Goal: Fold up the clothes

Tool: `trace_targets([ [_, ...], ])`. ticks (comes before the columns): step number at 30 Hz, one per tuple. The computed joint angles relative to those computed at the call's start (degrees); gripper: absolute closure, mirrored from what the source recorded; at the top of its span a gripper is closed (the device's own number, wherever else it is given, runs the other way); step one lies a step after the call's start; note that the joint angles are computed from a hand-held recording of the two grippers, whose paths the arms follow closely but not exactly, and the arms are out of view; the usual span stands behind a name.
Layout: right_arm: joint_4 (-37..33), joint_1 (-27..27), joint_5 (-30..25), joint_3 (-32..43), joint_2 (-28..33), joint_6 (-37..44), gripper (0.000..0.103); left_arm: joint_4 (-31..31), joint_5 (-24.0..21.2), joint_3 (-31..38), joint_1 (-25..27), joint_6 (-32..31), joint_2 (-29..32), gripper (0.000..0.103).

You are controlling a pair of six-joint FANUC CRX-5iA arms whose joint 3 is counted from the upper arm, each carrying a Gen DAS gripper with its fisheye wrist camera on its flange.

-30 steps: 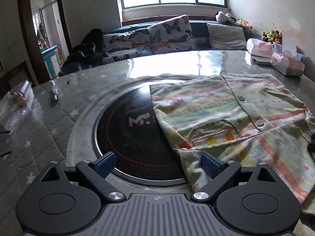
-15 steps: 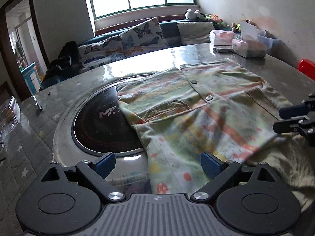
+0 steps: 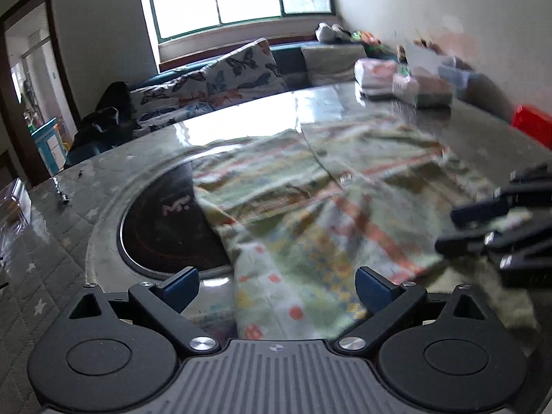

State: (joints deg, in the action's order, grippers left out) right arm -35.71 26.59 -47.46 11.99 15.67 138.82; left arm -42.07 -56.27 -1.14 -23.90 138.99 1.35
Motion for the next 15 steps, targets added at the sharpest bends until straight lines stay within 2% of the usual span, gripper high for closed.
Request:
trace_targets([
  [5,-0.29,-1.17,-0.29,0.06,-0.84,-0.27,0.064,1.16,0.34,-0.44,0.28,0.63,-1.85,0.004],
  [8,0.37,-1.90,-0.51,-0.32,-1.47,-0.55,0.063,7.64,5.37,-2.72,2.77,-2.46,-4.72,0.007],
  [11,1.90,-2.06,0.02,-1.42,-2.39,-0.45,0.063,14.80,8.73,-4.56,4.57,-8.13,-6.02,0.019],
  [15,2.37,-2.87,-0.15,-2.99,-4.11,1.32,0.062,22.96,9.67,-6.00,6.00,-14.39,-6.11,0.035],
])
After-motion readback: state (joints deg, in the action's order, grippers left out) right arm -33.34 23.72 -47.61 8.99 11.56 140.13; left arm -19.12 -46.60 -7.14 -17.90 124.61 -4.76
